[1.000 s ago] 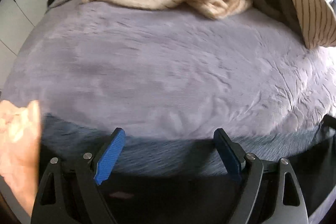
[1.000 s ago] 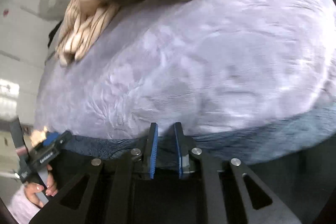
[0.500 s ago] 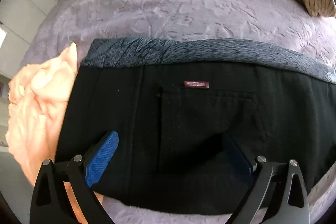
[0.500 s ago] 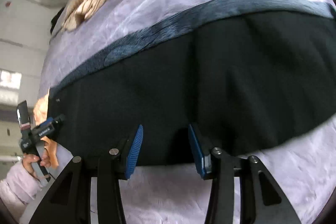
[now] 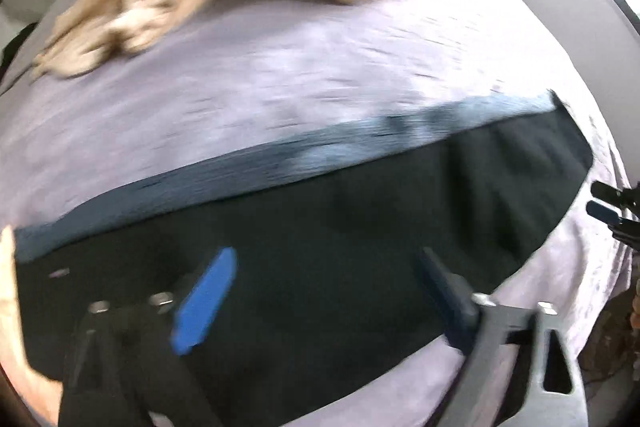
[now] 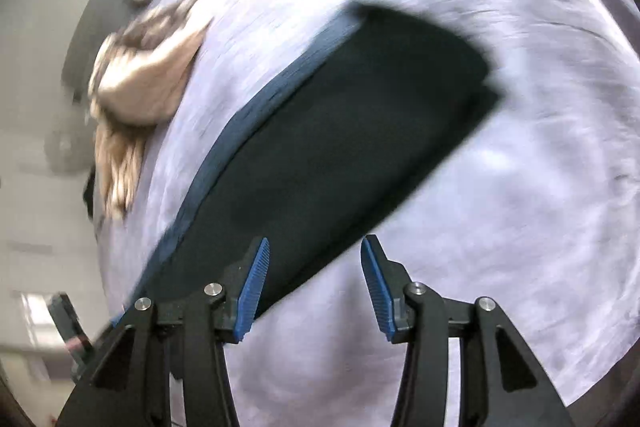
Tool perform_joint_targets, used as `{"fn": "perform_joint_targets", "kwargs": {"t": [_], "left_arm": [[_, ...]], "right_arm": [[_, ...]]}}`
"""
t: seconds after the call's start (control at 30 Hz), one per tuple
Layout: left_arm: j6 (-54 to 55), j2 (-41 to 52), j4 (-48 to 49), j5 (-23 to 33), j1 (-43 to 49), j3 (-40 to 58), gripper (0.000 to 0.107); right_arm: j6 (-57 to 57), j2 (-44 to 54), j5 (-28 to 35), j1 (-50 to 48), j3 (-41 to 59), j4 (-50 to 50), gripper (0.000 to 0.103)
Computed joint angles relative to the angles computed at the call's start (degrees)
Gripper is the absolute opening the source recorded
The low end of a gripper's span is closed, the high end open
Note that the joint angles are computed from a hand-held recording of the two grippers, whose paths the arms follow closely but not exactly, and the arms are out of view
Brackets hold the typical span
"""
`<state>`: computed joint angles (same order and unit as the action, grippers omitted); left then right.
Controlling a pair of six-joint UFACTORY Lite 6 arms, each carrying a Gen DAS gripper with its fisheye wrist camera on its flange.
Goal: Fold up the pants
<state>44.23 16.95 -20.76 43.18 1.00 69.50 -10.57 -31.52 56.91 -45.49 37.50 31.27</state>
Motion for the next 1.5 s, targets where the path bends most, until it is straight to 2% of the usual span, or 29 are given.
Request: {"fn": "perform_joint_targets", "kwargs": {"t": [0.1, 0.2, 0.3, 0.33, 0.37, 0.5, 0.63, 0.7, 0.73, 0.77, 0.83, 0.93, 0.97, 1.0, 1.07, 1.2, 1.23, 1.27, 1.3, 1.37, 1.5], "left_arm": [[-10.04, 2.65, 4.68, -6.2, -7.94, -2.47, 0.068], [-15.72, 5.5, 6.72, -8.19, -9.88, -4.17, 0.068], [-17.2, 3.3, 8.41, -12.53, -11.22, -7.85, 0.068], [-19.07, 2.67, 10.04, -12.59, -11.95, -8.31, 0.068], [-20.53, 2.44, 11.22, -11.92, -12.44, -8.14, 0.068], [-21.83, 1.75, 11.75, -11.07, -12.96, -8.39, 0.068], [-25.89, 2.12, 16.15, -13.5, -15.43, -9.09, 0.068], [-27.94, 2.04, 18.12, -11.69, -16.12, -7.92, 0.068], [-28.88, 2.28, 18.7, -10.43, -16.31, -6.91, 0.068], [-30.5, 2.44, 19.75, -8.49, -16.5, -5.34, 0.068], [-31.01, 1.34, 18.45, -5.94, -17.18, -2.99, 0.068], [-30.25, 0.64, 15.86, -5.66, -19.06, 0.89, 0.069], [-31.58, 1.93, 16.08, -6.03, -20.51, 3.07, 0.074], [-32.83, 3.71, 16.18, -6.33, -21.71, 5.22, 0.083], [-36.94, 8.85, 17.32, -7.2, -24.12, 10.65, 0.083], [-46.12, 18.87, 22.5, -7.74, -25.61, 18.19, 0.083], [-46.48, 21.35, 22.24, -7.98, -25.13, 19.72, 0.084], [-47.59, 22.11, 23.02, -8.99, -25.03, 19.6, 0.091], [-48.03, 22.21, 23.84, -9.86, -24.86, 19.23, 0.097], [-44.54, 22.15, 21.28, -9.08, -23.91, 19.76, 0.097], [-42.0, 23.53, 21.95, -4.54, -22.61, 24.61, 0.097]], "right_arm": [[-10.48, 7.62, 1.12, -13.41, 3.34, 5.12, 0.054], [-15.28, 14.75, -1.36, -17.86, 5.32, 9.82, 0.057], [-21.86, 24.03, -1.51, -20.98, 8.43, 15.24, 0.057], [-22.19, 26.29, -1.46, -21.05, 9.44, 15.07, 0.041], [-22.12, 27.82, -1.15, -20.86, 10.2, 15.2, 0.008], [-25.76, 24.82, 3.88, -23.14, 11.06, 15.94, 0.008], [-27.31, 28.43, -1.5, -21.3, 9.96, 11.48, 0.009], [-29.16, 30.5, -0.58, -23.68, 9.44, 14.24, 0.01], [-28.42, 29.3, -0.14, -24.64, 8.94, 14.43, 0.016], [-26.96, 27.99, -0.03, -24.94, 8.9, 13.13, 0.029], [-22.79, 23.35, -0.2, -25.01, 9.1, 8.13, 0.03], [-18.42, 12.51, -1.41, -20.0, 10.39, 1.83, 0.032], [-20.15, 11.76, -1.41, -18.89, 11.3, 2.11, 0.032], [-20.55, 12.53, -1.85, -15.49, 12.94, 2.17, 0.032], [-17.92, 17.3, -5.34, -5.41, 16.25, 1.8, 0.032], [-14.33, 29.66, -13.85, 6.81, 20.74, -0.04, 0.032], [-13.99, 30.63, -15.3, 7.66, 19.86, -1.34, 0.031], [-12.83, 32.72, -16.93, 8.61, 19.97, -3.27, 0.027], [-13.82, 33.51, -18.12, 8.37, 19.69, -2.8, 0.025], [-16.08, 33.38, -18.78, 5.64, 19.52, -0.91, 0.023], [-20.11, 32.19, -10.5, -5.24, 20.95, 6.56, 0.029]]}}
